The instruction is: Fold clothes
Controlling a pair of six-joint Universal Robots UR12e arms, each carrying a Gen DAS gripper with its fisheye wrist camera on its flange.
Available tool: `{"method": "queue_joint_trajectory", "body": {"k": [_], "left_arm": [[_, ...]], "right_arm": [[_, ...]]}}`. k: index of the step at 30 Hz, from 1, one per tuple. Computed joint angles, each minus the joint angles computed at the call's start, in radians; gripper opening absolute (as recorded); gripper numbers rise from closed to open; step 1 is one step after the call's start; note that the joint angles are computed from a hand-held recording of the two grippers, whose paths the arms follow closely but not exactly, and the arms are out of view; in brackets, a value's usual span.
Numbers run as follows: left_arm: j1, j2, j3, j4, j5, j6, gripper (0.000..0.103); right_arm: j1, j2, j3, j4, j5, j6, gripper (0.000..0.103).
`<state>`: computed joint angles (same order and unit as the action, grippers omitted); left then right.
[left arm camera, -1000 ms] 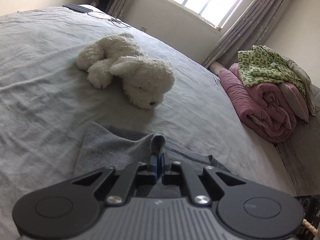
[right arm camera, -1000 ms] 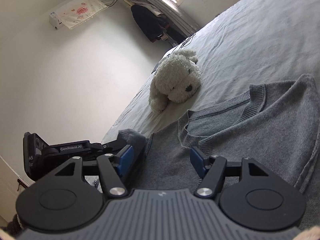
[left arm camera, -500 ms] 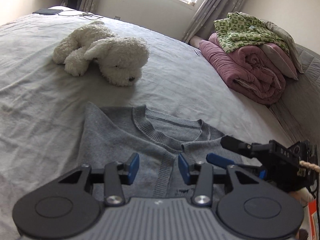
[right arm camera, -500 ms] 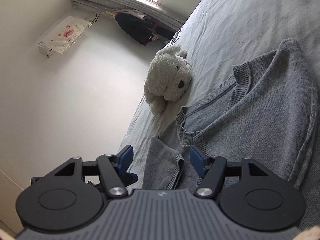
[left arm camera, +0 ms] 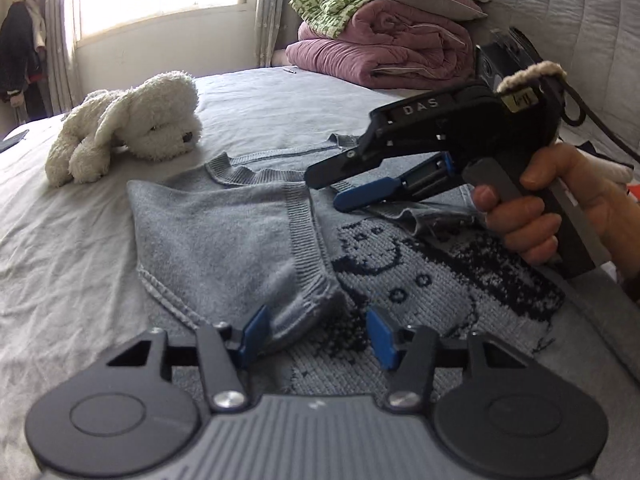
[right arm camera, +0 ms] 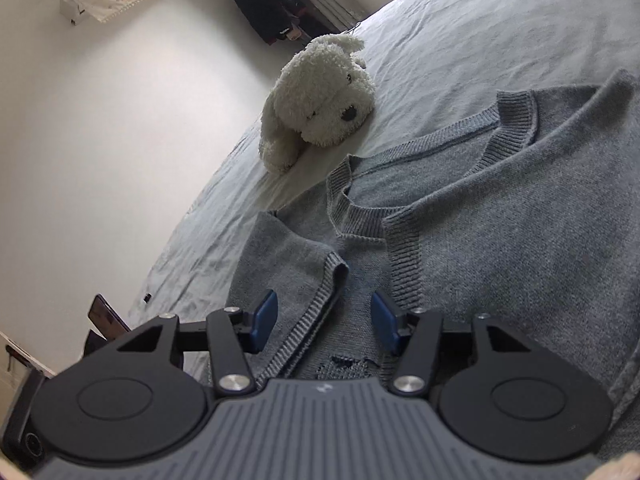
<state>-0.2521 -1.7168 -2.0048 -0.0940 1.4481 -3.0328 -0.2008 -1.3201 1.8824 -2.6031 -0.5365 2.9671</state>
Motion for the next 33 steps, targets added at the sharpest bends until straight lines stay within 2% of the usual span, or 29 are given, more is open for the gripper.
{"method": "queue_joint_trajectory", "body": {"k": [3, 4, 5, 6, 9, 13, 18, 21, 24, 28, 30, 31, 32, 33], "left_arm": [[-0.006, -0.007, 0.01, 0.006, 0.019, -0.017, 0.036], [-0.006, -0.009, 0.014, 0.005, 0.028, -0.035, 0.025], [-0.006, -0.011, 0.019, 0.003, 0.037, -0.054, 0.011], [-0.007, -0.013, 0.024, 0.001, 0.046, -0.075, 0.005], [-0.005, -0.012, 0.03, 0.006, 0.055, -0.138, 0.005], [0.0, -0.008, 0.031, 0.033, 0.028, -0.194, 0.005], [0.002, -0.023, 0.055, 0.037, -0.012, -0.245, 0.005], [0.002, -0.044, 0.083, -0.007, -0.043, -0.279, 0.005], [-0.004, -0.061, 0.105, -0.05, -0.045, -0.291, 0.006], [0.002, -0.072, 0.113, -0.077, -0.083, -0.314, 0.008], [0.012, -0.066, 0.107, -0.072, -0.113, -0.343, 0.017], [0.02, -0.058, 0.101, -0.067, -0.133, -0.364, 0.028], [0.027, -0.05, 0.094, -0.063, -0.154, -0.385, 0.038], [0.033, -0.041, 0.087, -0.058, -0.167, -0.4, 0.039]], "right_arm": [[0.035, -0.007, -0.007, -0.044, -0.103, -0.047, 0.042], [0.048, -0.008, -0.008, -0.071, -0.141, -0.057, 0.031], [0.058, -0.008, -0.008, -0.096, -0.18, -0.051, 0.016], [0.067, -0.008, -0.009, -0.119, -0.218, -0.046, 0.008], [0.069, -0.01, -0.008, -0.164, -0.244, 0.003, 0.004], [0.079, -0.02, -0.002, -0.286, -0.278, 0.055, 0.004], [0.098, -0.029, -0.004, -0.342, -0.378, 0.026, 0.004], [0.105, -0.015, -0.017, -0.328, -0.42, 0.034, 0.004], [0.111, 0.0, -0.033, -0.291, -0.45, 0.034, 0.004], [0.121, 0.007, -0.035, -0.255, -0.496, 0.025, 0.004], [0.123, 0.003, -0.026, -0.271, -0.501, 0.022, 0.007], [0.123, -0.002, -0.023, -0.269, -0.5, 0.027, 0.013], [0.12, -0.009, -0.023, -0.254, -0.493, 0.03, 0.015], [0.116, -0.02, -0.018, -0.244, -0.482, 0.035, 0.016]]}}
